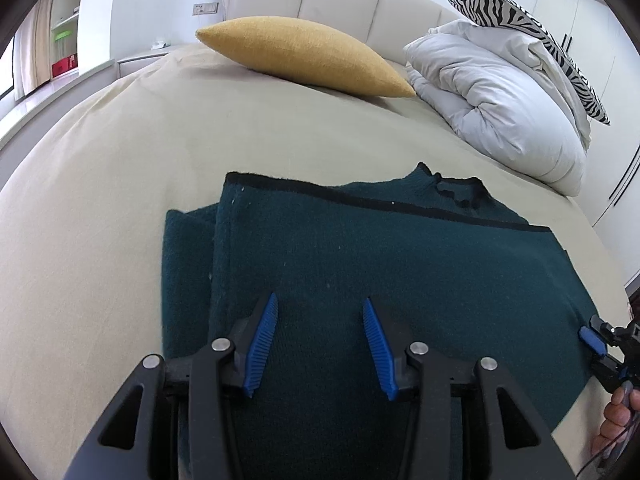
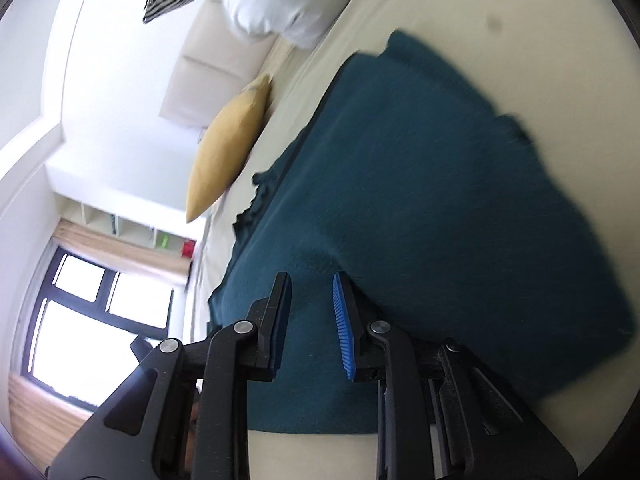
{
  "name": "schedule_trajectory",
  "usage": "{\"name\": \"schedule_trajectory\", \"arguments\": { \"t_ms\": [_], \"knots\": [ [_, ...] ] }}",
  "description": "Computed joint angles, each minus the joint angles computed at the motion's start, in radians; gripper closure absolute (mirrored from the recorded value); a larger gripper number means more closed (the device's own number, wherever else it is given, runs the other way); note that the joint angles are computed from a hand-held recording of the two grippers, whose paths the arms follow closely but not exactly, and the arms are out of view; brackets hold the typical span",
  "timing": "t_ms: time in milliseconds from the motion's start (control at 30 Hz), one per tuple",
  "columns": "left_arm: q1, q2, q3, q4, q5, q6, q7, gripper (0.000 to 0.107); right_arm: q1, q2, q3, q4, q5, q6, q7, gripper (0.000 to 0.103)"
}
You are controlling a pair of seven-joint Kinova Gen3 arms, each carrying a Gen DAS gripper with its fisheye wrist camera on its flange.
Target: Fold small clothes
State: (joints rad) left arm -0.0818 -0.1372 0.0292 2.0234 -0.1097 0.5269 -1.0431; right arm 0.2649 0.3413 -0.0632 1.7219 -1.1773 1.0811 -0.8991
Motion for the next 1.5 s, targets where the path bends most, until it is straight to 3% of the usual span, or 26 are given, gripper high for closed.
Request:
{"name": "schedule_trajectory", "arguments": {
  "t_ms": [100,167,267,333,400,600,800,900,1000,1100,1200,1433,1500],
  "knots": [
    [0.095,-0.087,-0.004,0.006,0.073,0.046,0.003,0.061,0.016,-0.025,-0.030,0.025,-0.005,0.049,0.029,0.077],
    [0.121,-0.106,0.050,-0.011,0.070,0.086,-0.001,0.058,-0.021,-0.013,-0.018,0.004,0.004,0.113,0.038,0.077],
    [0.097,-0.058,0.154,-0.032,-0.003,0.133,0.082,0.056,-0.062,0.013,-0.034,-0.030,0.059,0.178,0.035,0.077],
    [0.078,-0.053,0.148,-0.001,0.007,0.117,0.096,0.058,-0.107,0.044,-0.037,-0.061,0.115,0.196,-0.004,0.077],
    [0.104,-0.084,0.071,0.045,0.077,0.073,0.044,0.063,-0.108,0.048,-0.038,-0.053,0.120,0.174,0.010,0.079],
    [0.210,-0.173,-0.186,0.151,0.303,0.020,-0.199,0.074,0.005,0.072,-0.008,0.000,0.006,0.165,0.029,0.079],
    [0.151,-0.304,-0.294,0.234,0.480,0.073,-0.380,0.075,0.086,0.013,0.051,0.018,0.008,0.126,-0.003,0.079],
    [0.091,-0.382,-0.314,0.246,0.482,0.133,-0.394,0.070,0.123,-0.020,0.089,-0.002,0.037,0.113,-0.036,0.078],
    [0.007,-0.457,-0.306,0.246,0.437,0.185,-0.340,0.047,0.180,-0.034,0.107,-0.021,0.045,0.136,-0.017,0.071],
    [0.032,-0.502,-0.393,0.266,0.482,0.157,-0.353,0.044,0.197,-0.066,0.106,-0.020,0.042,0.165,-0.003,0.053],
    [0.125,-0.472,-0.493,0.269,0.545,0.115,-0.408,0.039,0.203,-0.080,0.098,-0.038,0.037,0.246,0.029,0.050],
    [0.366,-0.300,-0.768,0.258,0.804,0.041,-0.643,0.035,0.044,-0.117,0.054,-0.029,0.048,0.285,0.052,0.050],
    [0.378,-0.253,-0.808,0.236,0.858,0.059,-0.708,0.035,0.018,-0.116,0.053,-0.023,0.056,0.292,0.051,0.050]
  ]
}}
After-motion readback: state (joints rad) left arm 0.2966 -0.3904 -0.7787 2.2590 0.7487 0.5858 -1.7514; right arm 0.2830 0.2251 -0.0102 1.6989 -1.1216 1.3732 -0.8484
